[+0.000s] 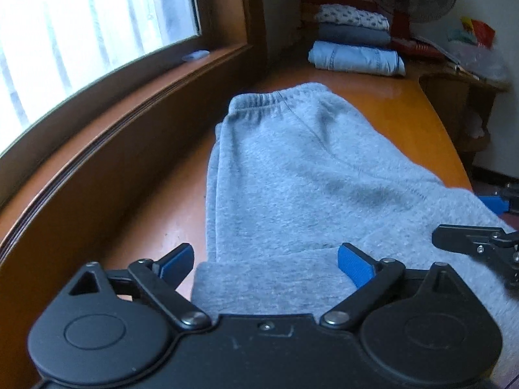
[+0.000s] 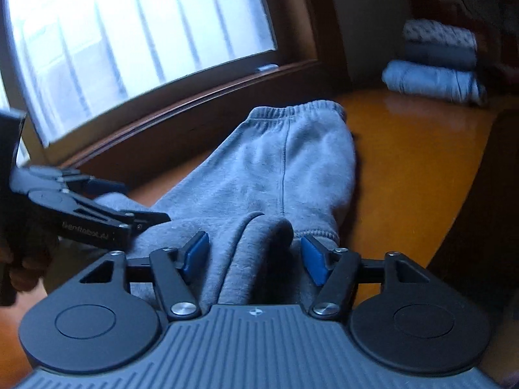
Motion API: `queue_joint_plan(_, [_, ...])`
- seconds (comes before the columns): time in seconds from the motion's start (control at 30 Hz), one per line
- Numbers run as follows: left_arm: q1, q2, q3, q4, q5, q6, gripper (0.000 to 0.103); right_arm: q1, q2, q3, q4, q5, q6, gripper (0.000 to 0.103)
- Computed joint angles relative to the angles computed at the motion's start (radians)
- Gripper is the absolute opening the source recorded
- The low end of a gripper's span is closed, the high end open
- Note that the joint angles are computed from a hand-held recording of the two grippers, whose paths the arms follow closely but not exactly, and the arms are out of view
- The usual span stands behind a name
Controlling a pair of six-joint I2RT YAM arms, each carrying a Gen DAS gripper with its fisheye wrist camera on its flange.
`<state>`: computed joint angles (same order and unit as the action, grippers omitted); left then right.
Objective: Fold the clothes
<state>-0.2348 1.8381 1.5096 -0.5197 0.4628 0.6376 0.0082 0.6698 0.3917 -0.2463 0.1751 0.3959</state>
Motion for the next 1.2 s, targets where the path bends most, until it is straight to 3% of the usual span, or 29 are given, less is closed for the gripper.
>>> queue_joint_plan(0.07, [0.019, -0.053, -0.029, 0.006, 0.014, -0.001, 0.094, 0.008, -0.045, 0.013, -0.034, 0.018, 0.007, 0.063])
queue_joint_plan(0.2, [0.074, -0.190, -0.115, 0.003, 0.055, 0.035, 0.094, 0.188, -0.151, 0.067, -0.097, 0.263, -0.041, 0.062])
queue_joint_plan(0.23, [0.086, -0.214, -0.130, -0.006, 0.067, 0.041, 0.094, 0.213, -0.171, 0.076, -0.109, 0.281, -0.053, 0.062])
queue_joint_plan(0.3, [0.116, -0.248, -0.148, -0.043, 0.122, 0.065, 0.095, 0.236, -0.189, 0.092, -0.132, 0.258, -0.055, 0.062])
queue_joint_plan(0.4, [0.138, -0.252, -0.142, -0.169, 0.221, 0.174, 0.096, 0.187, -0.198, 0.076, -0.142, 0.110, -0.013, 0.062])
queue_joint_plan(0.5, [0.102, -0.246, -0.177, -0.192, 0.164, 0.232, 0.098, 0.181, -0.089, 0.077, -0.166, 0.122, 0.014, 0.060])
queue_joint_plan(0.6, [0.069, -0.208, -0.199, -0.153, 0.108, 0.203, 0.103, 0.166, 0.049, 0.087, -0.190, 0.180, 0.036, 0.064])
queue_joint_plan(0.73, [0.063, -0.169, -0.165, -0.179, 0.117, 0.172, 0.103, 0.047, 0.018, 0.040, -0.154, 0.055, 0.115, 0.068])
queue_joint_plan(0.9, [0.080, -0.235, -0.233, -0.129, 0.125, 0.146, 0.103, 0.085, -0.048, 0.024, -0.169, 0.088, 0.179, 0.069])
queue_joint_plan(1.07, [0.158, -0.348, -0.318, -0.116, 0.139, 0.147, 0.103, 0.228, -0.235, 0.041, -0.331, 0.259, 0.256, 0.069])
queue_joint_plan(1.2, [0.253, -0.379, -0.345, -0.151, 0.142, 0.186, 0.103, 0.511, -0.346, 0.068, -0.560, 0.523, 0.389, 0.071])
